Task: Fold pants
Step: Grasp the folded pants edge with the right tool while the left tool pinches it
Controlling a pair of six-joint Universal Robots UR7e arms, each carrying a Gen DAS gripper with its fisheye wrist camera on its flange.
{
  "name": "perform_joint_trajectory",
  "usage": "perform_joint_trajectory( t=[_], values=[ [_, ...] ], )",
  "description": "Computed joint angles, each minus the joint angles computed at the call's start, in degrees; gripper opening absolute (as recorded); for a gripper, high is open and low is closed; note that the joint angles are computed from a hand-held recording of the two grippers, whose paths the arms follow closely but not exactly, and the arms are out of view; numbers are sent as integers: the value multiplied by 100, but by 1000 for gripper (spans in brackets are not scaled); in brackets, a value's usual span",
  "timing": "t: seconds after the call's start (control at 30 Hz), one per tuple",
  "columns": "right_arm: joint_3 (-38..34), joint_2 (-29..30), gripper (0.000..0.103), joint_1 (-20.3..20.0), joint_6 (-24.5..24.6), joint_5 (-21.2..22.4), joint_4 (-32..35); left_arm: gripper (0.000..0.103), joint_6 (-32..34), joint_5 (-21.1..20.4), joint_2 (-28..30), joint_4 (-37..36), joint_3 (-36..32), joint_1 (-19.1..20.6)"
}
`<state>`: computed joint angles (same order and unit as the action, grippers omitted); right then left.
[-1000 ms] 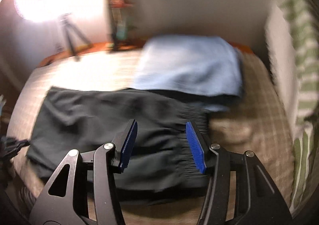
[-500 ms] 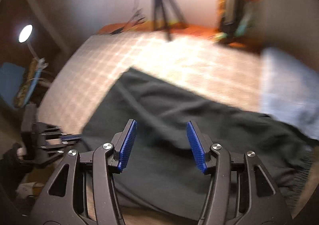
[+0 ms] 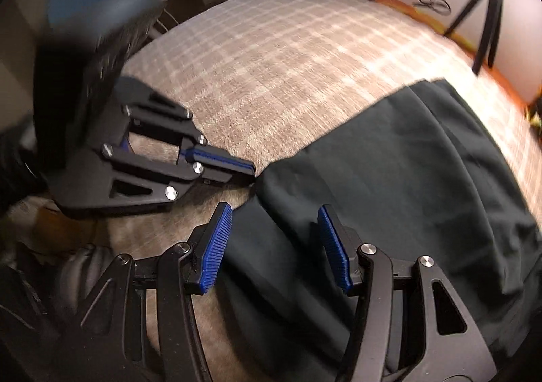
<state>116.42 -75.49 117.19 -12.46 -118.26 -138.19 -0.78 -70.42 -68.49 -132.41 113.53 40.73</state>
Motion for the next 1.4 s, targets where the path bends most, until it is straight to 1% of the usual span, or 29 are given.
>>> perform_joint_trajectory(
  t=[0.13, 0.23, 0.33, 0.43, 0.5, 0.63, 0.7, 0.77, 0.83, 0.9, 0.97, 1.07, 1.2, 1.33, 1.4],
  values=[
    [32, 219, 56, 185, -371, -334, -296, 0, 210, 8, 138, 152, -447, 169],
    [51, 361, 55, 253, -628, -619, -481, 0, 416, -172, 476, 270, -1086, 365],
    [102, 499, 47, 288, -756, -864, -669, 0, 645, -274, 912, 394, -1708, 464],
    [140, 545, 45, 276, -807, -942, -774, 0, 924, -426, 1453, 571, -2364, 498],
    [154, 556, 44, 278, -826, -982, -818, 0, 997, -529, 1754, 757, -2714, 519],
    [152, 579, 40, 301, -862, -1047, -843, 0, 1035, -929, 2350, 1201, -3419, 638],
    [154, 563, 37, 298, -858, -1041, -823, 0, 1081, -944, 2514, 1368, -3612, 647],
    [146, 544, 36, 279, -851, -1015, -791, 0, 1198, -863, 2683, 1654, -3842, 658],
    [153, 527, 31, 268, -866, -1000, -798, 0, 1216, -598, 2798, 1843, -3959, 643],
    [203, 514, 15, 283, -894, -1091, -919, 0, 1186, -506, 2900, 2005, -4067, 658],
    [188, 451, 11, 219, -799, -974, -874, 0, 1198, -528, 2981, 2115, -4162, 680],
    [145, 317, 9, 107, -645, -711, -722, 0, 1278, -515, 3065, 2186, -4265, 668],
    [156, 105, 8, 77, -694, -474, -662, 0, 1272, -434, 3215, 2417, -4503, 635],
    [119, -219, 8, 92, -628, -169, -414, 0, 1400, -369, 3288, 2423, -4544, 607],
    [98, -304, 8, 147, -685, -188, -377, 0, 1399, -399, 3303, 2433, -4573, 621]
  ],
)
